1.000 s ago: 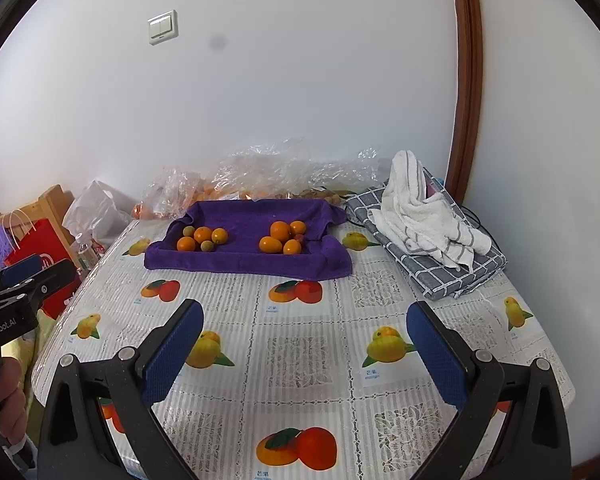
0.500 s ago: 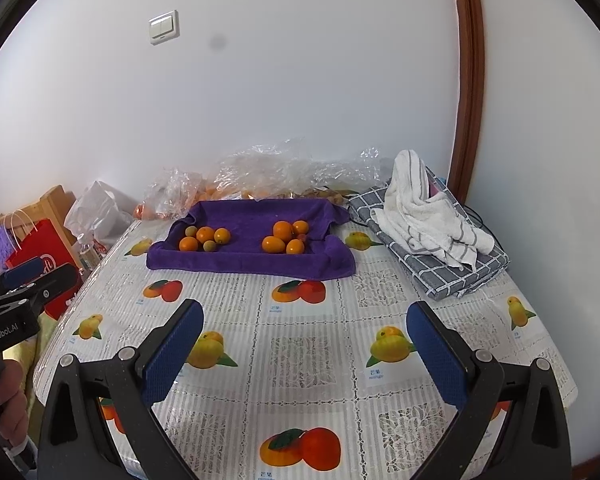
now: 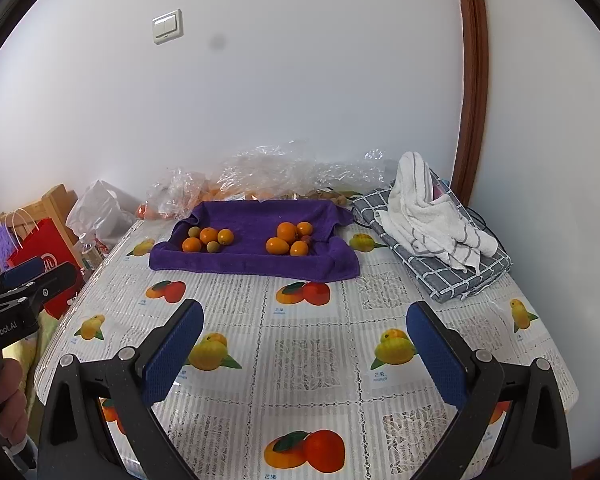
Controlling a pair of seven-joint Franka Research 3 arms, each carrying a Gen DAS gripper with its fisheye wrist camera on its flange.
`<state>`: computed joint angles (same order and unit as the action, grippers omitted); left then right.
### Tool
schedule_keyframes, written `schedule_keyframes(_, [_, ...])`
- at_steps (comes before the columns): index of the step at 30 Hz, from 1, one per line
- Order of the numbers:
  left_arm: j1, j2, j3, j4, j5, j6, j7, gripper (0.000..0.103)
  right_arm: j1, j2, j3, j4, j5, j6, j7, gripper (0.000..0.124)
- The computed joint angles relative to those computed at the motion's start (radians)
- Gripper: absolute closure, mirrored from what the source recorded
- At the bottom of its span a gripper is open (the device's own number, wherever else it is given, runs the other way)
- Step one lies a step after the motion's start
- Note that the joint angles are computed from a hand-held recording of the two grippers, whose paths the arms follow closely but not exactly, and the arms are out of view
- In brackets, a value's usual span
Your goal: Organize fruits
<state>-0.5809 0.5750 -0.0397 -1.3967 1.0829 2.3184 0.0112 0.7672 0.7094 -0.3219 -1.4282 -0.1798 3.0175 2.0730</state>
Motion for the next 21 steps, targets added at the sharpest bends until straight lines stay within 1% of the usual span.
schedule_keyframes(12, [-0.001,-0.002,-0.001,0.001,0.0,-0.008,-0.003,0.017,0.005,0.004,-0.005,0.006,-0.003,-0.003,0.003,0.024])
schedule_keyframes(21, [0.01,-0.006,-0.003,-0.007,-0.003,0.018,0.001,0.017,-0.002,0.009,0.001,0.016,0.0,-0.007,-0.001,0.024])
